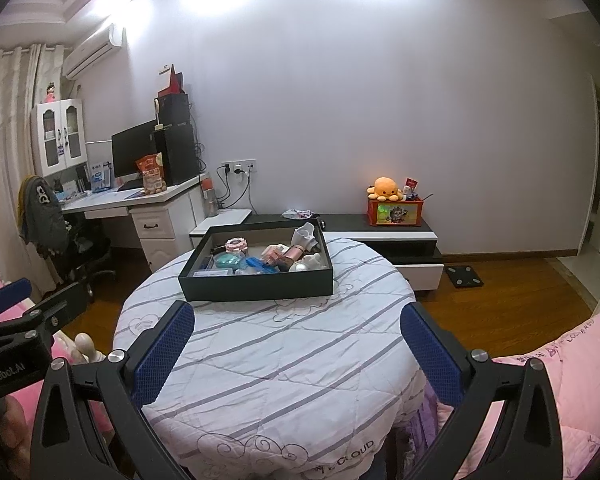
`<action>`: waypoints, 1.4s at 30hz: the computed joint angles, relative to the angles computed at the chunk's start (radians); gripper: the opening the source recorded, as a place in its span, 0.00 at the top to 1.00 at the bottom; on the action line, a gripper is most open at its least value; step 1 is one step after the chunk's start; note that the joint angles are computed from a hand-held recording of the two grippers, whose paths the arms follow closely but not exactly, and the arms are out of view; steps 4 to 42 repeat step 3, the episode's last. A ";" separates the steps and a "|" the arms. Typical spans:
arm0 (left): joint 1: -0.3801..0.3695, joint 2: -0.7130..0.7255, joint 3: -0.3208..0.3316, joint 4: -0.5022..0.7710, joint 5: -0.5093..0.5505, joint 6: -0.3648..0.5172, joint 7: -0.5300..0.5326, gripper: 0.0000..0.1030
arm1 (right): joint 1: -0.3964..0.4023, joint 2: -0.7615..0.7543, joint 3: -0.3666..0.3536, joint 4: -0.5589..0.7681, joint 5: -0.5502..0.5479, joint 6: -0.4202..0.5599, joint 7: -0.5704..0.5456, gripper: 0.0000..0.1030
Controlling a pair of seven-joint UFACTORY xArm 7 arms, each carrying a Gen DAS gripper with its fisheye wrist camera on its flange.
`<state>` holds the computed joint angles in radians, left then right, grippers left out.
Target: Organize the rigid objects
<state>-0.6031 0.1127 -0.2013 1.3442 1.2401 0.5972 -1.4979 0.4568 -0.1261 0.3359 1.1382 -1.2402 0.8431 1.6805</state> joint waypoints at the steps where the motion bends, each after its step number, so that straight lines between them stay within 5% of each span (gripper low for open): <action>1: -0.003 -0.001 0.000 0.000 0.015 0.005 -0.011 0.00 | 0.000 0.000 0.000 -0.001 0.000 -0.002 0.000 0.00; 42: -0.003 -0.003 0.000 -0.002 0.026 0.004 -0.023 0.00 | 0.000 0.003 -0.001 0.000 0.000 -0.004 -0.001 0.00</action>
